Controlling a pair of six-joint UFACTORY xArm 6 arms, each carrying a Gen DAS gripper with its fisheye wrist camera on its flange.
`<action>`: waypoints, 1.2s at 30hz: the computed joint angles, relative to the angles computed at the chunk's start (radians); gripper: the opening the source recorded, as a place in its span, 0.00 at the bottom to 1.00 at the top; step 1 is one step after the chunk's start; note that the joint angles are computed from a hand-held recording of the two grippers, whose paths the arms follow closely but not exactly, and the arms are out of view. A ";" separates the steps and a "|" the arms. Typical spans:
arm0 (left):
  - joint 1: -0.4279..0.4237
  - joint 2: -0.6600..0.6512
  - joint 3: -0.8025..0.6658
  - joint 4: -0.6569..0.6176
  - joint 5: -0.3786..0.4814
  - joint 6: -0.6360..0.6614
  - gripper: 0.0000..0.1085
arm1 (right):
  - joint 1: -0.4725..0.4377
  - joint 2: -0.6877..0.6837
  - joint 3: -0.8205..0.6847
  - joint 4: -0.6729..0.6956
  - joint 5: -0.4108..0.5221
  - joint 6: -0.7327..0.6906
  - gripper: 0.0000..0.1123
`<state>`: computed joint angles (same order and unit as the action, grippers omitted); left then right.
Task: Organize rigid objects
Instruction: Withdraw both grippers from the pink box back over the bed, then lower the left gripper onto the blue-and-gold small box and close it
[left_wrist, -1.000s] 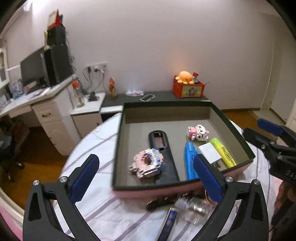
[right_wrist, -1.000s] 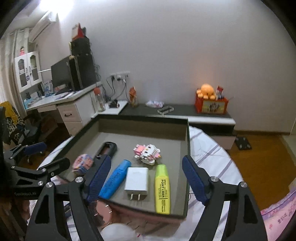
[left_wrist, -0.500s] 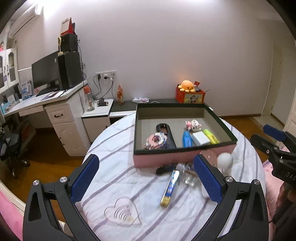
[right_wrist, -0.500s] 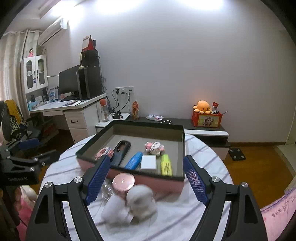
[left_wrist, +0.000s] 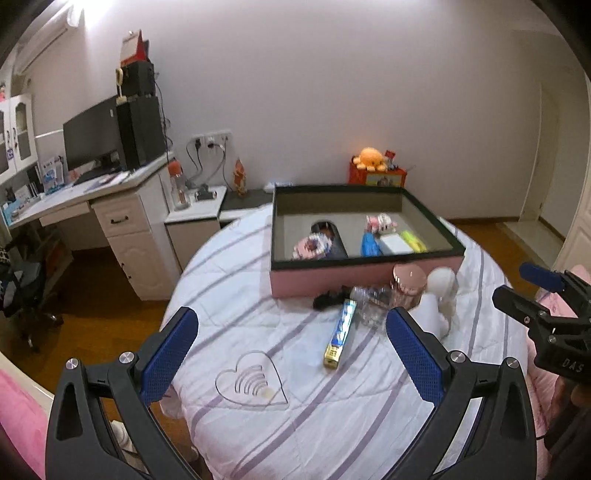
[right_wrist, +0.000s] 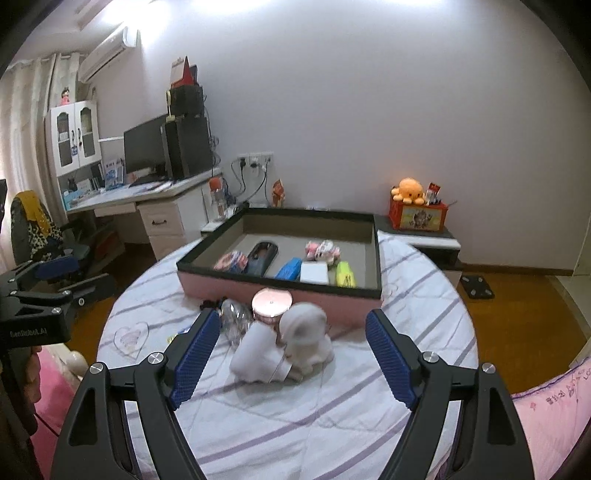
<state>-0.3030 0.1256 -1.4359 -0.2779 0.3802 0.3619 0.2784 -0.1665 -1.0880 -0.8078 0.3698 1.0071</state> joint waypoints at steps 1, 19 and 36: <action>0.000 0.006 -0.003 0.017 0.004 -0.013 0.95 | 0.000 0.002 0.005 0.011 0.000 -0.005 0.73; -0.010 0.141 -0.093 0.039 0.115 -0.011 0.95 | -0.027 0.135 -0.016 0.295 -0.040 -0.099 0.73; -0.030 0.347 -0.337 -0.094 0.296 0.125 0.16 | -0.081 0.158 -0.027 0.468 -0.032 -0.267 0.73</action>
